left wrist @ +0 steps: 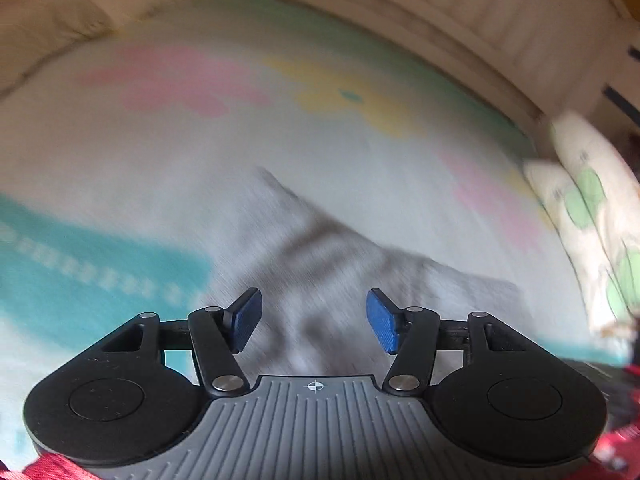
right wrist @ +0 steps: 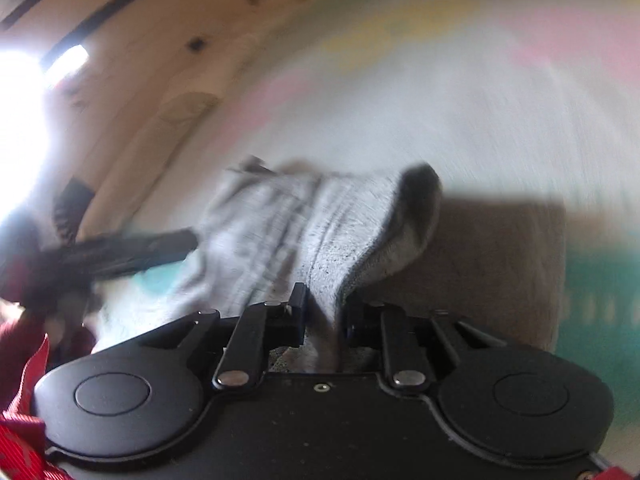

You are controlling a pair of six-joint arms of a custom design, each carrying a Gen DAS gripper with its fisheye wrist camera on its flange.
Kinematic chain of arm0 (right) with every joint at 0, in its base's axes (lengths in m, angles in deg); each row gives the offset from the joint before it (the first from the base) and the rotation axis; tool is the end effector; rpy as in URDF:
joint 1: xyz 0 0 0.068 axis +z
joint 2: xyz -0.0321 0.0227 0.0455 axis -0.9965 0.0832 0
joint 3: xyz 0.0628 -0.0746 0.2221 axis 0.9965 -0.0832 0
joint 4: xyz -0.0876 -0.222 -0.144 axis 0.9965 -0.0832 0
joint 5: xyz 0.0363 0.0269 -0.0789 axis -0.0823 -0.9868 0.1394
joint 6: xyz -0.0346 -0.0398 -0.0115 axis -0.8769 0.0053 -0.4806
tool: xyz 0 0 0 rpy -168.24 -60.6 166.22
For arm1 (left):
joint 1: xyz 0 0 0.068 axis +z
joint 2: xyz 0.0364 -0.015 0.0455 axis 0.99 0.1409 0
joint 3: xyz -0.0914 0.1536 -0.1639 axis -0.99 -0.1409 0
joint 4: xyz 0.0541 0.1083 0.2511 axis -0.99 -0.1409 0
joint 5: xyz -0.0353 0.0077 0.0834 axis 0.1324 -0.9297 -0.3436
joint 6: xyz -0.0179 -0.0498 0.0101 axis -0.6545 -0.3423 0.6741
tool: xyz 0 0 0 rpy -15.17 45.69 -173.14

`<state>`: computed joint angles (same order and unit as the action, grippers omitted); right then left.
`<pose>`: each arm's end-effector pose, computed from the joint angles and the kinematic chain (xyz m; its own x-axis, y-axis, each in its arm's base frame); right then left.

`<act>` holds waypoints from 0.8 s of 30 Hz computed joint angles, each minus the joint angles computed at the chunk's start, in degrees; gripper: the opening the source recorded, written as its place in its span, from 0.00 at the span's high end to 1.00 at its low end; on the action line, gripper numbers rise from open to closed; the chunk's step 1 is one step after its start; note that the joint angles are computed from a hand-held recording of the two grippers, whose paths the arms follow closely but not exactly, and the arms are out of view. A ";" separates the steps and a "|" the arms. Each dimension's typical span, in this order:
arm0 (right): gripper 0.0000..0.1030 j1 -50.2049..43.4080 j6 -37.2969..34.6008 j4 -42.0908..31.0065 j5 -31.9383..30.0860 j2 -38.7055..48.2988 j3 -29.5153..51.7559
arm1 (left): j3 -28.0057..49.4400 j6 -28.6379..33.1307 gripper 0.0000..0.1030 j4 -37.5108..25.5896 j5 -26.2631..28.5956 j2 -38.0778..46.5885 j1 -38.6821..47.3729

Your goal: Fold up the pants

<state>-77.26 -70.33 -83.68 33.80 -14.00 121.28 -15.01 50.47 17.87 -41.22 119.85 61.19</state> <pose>0.2312 0.0488 0.1773 -0.8134 0.1499 -0.5620 -0.2053 0.8301 0.5184 0.2639 -0.1016 0.1514 -0.7847 -0.1736 -0.5950 0.0443 0.9418 -0.3332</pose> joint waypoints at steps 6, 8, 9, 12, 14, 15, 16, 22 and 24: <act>0.75 -4.01 -4.12 -8.67 -1.96 -13.68 1.32 | -0.17 0.86 0.46 -0.61 -2.99 -1.80 1.40; 0.75 -5.73 -6.90 -12.31 1.00 -11.76 2.04 | 0.10 2.08 0.46 -1.44 -4.16 -1.26 0.13; 0.75 -4.99 -6.96 -13.14 4.05 -8.25 2.72 | 0.06 2.81 0.46 -1.73 -4.56 -0.99 -0.65; 0.75 -6.25 -5.86 -12.51 6.80 2.22 2.22 | 1.26 4.85 0.46 -2.95 -5.57 0.97 -3.63; 0.75 -7.91 -3.97 -10.56 4.06 2.86 1.12 | 1.73 5.96 0.46 -3.13 -5.99 1.76 -5.39; 0.75 -7.90 -4.41 -11.22 4.02 2.58 1.83 | 1.73 6.35 0.46 -2.96 -6.12 1.79 -6.07; 0.75 -7.72 -4.90 -11.73 4.22 1.16 2.04 | 1.53 6.79 0.46 -2.45 -6.20 1.82 -6.76; 0.74 -6.90 -7.41 -13.36 6.85 0.86 1.51 | 5.26 8.20 0.46 -6.25 -5.68 9.51 -9.36; 0.74 -9.51 -6.13 -11.85 3.60 3.22 1.11 | 5.54 7.67 0.43 -6.44 -6.36 11.75 -9.84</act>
<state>-86.77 -76.46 -95.53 37.40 -10.78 122.40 -9.47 58.14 11.43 -47.58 131.61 51.35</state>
